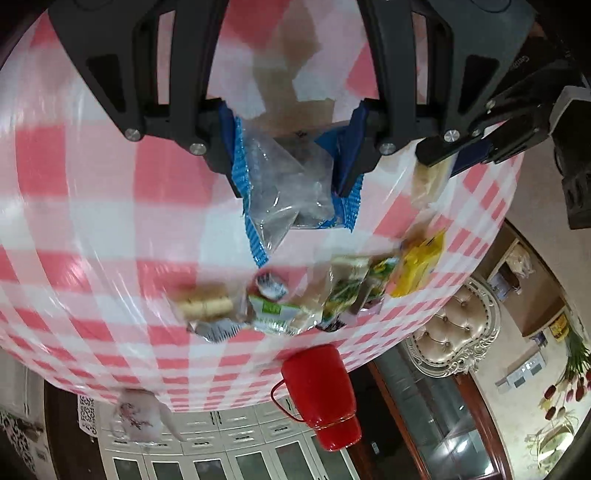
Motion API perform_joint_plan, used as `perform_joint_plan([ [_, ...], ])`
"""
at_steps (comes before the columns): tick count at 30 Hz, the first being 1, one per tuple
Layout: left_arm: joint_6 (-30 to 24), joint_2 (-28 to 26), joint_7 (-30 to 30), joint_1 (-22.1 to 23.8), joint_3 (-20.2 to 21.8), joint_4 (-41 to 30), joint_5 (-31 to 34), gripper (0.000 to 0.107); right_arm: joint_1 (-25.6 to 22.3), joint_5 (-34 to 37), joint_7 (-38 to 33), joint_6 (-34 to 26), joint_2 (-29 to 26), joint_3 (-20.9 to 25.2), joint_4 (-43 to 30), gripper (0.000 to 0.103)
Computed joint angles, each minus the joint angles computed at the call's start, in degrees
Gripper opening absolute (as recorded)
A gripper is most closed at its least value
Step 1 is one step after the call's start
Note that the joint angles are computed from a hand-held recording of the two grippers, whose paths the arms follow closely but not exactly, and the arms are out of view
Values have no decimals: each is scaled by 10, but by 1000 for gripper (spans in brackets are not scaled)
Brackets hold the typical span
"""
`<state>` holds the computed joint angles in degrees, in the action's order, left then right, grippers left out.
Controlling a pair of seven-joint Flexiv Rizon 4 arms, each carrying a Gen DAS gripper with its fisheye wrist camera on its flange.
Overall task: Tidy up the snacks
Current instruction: 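Grasp a clear candy bag with the right tool while the left tool grasps a cookie pack, then carry both held packs toward the box beside the table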
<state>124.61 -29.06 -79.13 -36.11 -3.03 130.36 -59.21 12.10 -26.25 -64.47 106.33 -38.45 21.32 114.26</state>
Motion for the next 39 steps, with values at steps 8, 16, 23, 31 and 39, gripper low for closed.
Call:
perform_joint_plan([
  [8, 43, 8, 18, -42, -32, 19, -56, 36, 57, 52, -31, 108, 91, -61, 144, 52],
  [16, 66, 18, 29, -63, -60, 34, -88, 36, 56, 64, -34, 146, 133, -73, 210, 52],
  [23, 64, 11, 67, -79, -77, 15, -109, 36, 53, 67, -41, 164, 155, -82, 249, 52],
  [31, 64, -7, 143, -101, -97, -30, -150, 36, 45, 86, -65, 186, 180, -93, 295, 52],
  [39, 71, -34, 241, -114, -128, -90, -195, 37, 2, 77, -78, 213, 197, -103, 341, 52],
])
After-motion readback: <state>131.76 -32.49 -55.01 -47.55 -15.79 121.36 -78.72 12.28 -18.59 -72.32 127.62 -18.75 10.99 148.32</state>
